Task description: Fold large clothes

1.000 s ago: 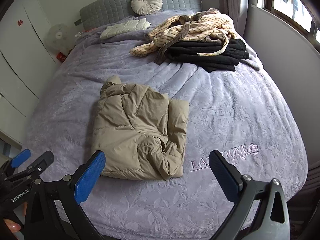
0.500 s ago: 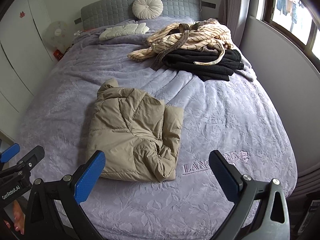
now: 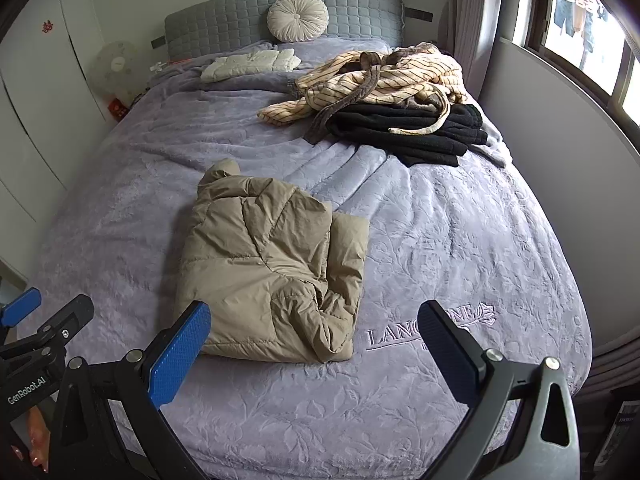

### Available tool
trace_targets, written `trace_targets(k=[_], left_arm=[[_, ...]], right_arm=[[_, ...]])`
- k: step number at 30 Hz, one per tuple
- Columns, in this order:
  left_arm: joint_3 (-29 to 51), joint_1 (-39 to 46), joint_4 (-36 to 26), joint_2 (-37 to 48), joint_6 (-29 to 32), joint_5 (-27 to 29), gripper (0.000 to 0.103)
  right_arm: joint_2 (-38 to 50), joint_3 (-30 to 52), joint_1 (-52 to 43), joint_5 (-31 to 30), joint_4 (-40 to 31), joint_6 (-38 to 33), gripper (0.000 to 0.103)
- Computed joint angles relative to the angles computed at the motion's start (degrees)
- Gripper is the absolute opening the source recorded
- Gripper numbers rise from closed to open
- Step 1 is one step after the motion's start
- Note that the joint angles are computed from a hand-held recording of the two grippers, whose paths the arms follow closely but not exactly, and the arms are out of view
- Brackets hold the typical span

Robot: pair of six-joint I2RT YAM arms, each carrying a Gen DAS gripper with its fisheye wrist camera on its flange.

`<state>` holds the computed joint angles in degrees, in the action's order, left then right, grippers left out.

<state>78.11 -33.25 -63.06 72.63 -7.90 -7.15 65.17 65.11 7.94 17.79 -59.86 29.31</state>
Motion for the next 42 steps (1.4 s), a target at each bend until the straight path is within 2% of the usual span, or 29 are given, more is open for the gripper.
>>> trace_targets(k=[42], left_arm=[[-0.51, -0.16, -0.59, -0.79, -0.16, -0.19, 0.102]], right_arm=[[-0.04, -0.16, 0.87, 0.34, -0.15, 0.82, 0.103]])
